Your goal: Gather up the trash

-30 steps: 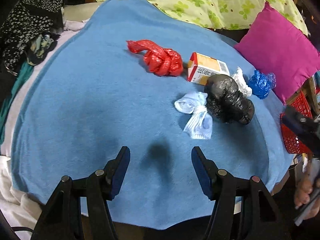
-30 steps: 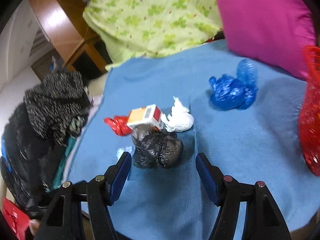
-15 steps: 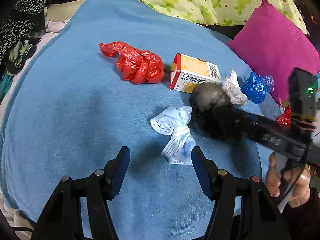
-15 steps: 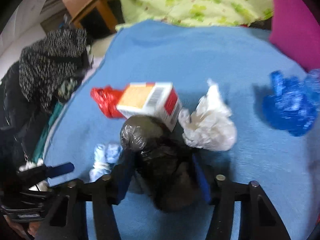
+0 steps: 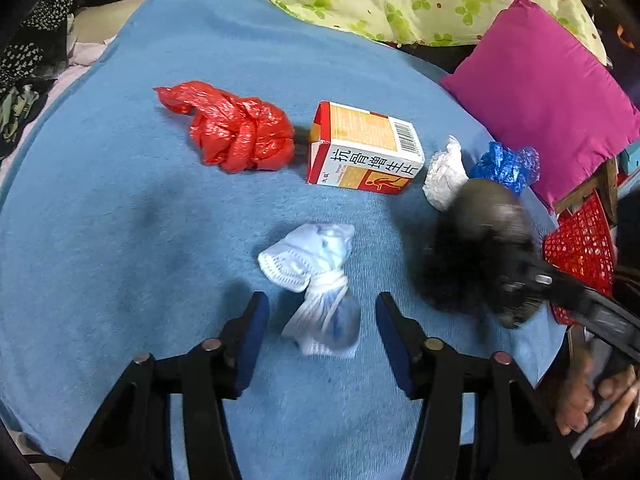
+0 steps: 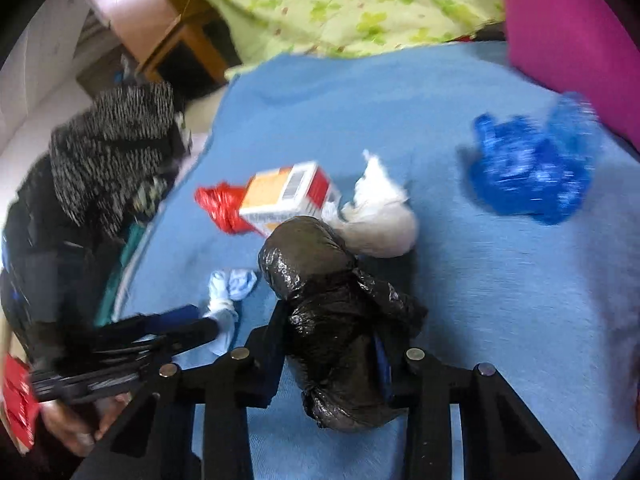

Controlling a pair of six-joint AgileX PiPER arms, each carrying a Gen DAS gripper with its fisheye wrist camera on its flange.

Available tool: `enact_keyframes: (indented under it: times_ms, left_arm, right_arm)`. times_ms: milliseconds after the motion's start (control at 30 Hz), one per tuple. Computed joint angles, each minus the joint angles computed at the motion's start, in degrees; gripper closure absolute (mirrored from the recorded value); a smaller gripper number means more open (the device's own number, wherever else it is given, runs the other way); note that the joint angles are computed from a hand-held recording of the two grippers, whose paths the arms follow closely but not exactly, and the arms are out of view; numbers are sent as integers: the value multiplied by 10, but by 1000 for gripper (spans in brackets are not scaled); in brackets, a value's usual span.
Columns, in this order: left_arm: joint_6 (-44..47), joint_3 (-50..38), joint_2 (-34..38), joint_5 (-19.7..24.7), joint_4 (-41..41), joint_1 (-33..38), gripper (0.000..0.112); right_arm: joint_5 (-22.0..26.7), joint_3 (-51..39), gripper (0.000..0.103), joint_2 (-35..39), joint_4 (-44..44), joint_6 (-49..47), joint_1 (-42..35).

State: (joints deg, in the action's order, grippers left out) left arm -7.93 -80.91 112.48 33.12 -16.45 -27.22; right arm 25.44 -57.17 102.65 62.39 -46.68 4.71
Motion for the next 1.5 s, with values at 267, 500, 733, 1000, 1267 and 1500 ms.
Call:
enact_keyframes:
  times_ms: [267,500,733,1000,1267,1500]
  left_arm:
    - [-62,-38,40,2,35,-14,88]
    - [-147,-4,-20,-11,121,-44,88]
    - [-240,-18,-80,8,241,-101,88]
    - [-274,-25,-114,26,286,-158,88]
    - [-298,-70,-105,70,331,-213,88]
    - [-318,-112,-88,105,372,-253,88]
  right_arm:
    - [9,50,64,-61,11,-21,-38]
    - [14,117,64,-141,150,-157,-73]
    - [20,198,64,-247,245,-251,-106]
    - [44,285,64,-362,272,-292,-164]
    - [172,328,64,-446,249,-296,-330]
    - [278,333,64,-457,234,-309,-459]
